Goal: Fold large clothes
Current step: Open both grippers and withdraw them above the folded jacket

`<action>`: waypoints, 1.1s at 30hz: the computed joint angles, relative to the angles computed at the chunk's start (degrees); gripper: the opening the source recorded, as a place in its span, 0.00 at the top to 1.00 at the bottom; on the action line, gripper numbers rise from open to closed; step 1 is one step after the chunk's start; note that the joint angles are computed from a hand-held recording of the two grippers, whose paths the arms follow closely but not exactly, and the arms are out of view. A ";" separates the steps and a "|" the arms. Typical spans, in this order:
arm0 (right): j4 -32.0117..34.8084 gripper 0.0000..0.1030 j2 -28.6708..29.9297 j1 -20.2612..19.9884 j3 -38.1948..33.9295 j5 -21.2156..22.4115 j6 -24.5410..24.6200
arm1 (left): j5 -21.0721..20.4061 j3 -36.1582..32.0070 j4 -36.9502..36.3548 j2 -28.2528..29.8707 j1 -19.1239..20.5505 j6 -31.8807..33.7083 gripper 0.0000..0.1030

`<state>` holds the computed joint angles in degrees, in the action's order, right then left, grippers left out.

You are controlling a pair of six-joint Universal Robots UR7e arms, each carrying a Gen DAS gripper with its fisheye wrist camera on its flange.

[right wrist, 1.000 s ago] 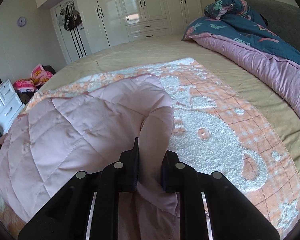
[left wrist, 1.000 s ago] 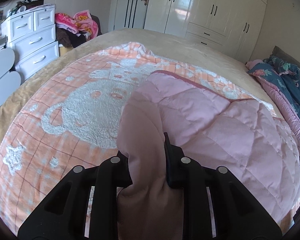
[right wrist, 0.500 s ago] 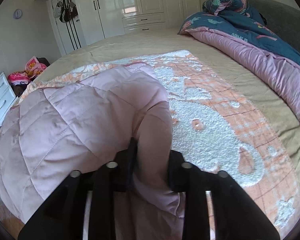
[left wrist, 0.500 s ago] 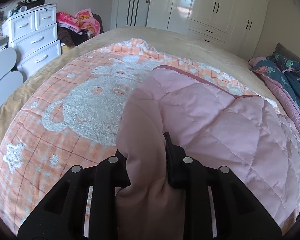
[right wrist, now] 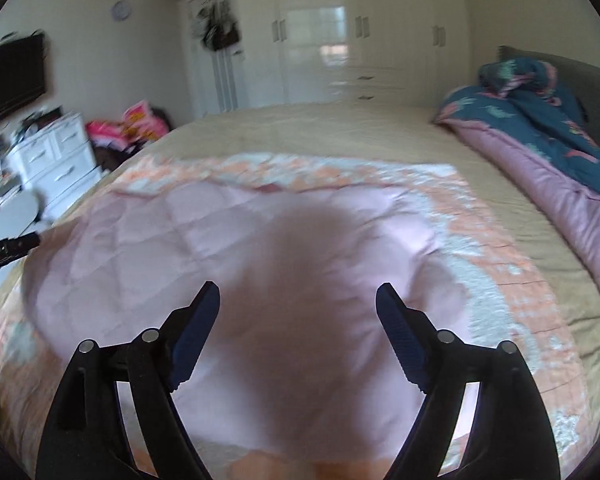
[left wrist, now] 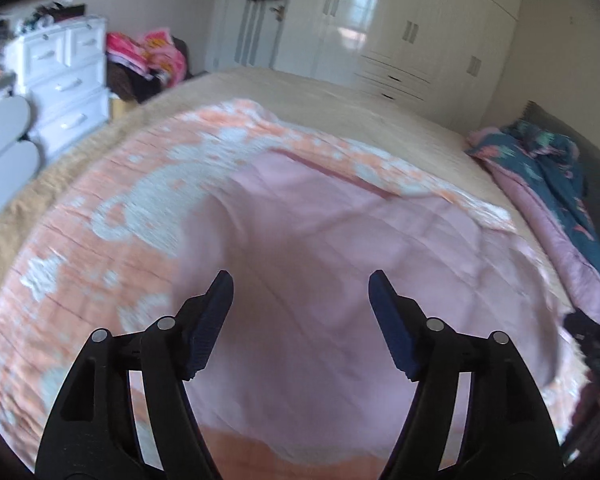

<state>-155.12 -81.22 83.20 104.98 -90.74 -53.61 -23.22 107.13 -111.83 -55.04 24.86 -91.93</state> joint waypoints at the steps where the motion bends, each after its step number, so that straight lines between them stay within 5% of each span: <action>1: 0.83 0.23 -0.16 0.42 0.55 -0.47 -0.08 | -1.25 0.25 -3.60 0.84 -0.17 3.27 0.40; 5: 1.36 0.23 1.02 2.24 2.02 -6.00 -0.57 | -5.42 -1.34 -6.74 5.26 -0.27 5.81 0.26; 8: 0.55 0.18 2.80 2.47 2.15 -9.64 0.67 | -5.06 -4.33 -1.52 8.26 1.05 5.69 0.22; 12: 2.72 0.16 4.62 1.75 0.62 -9.68 3.06 | -4.88 -3.82 -7.16 9.02 3.10 10.61 0.16; 17: 1.30 0.15 5.16 1.23 1.10 -8.83 3.68 | -4.47 -2.82 -13.31 9.10 4.74 15.40 0.15; 26: 3.21 0.13 0.18 0.61 1.68 -2.68 5.73 | -4.29 -3.01 -12.40 7.23 2.31 12.97 0.15; 33: 1.47 0.05 -4.99 -0.15 2.73 3.09 7.26 | -3.07 -4.22 -3.69 5.97 -0.31 7.14 0.09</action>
<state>-153.66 -86.21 83.05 107.71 -87.66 -46.35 -26.28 102.91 -115.52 -49.07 24.54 -84.79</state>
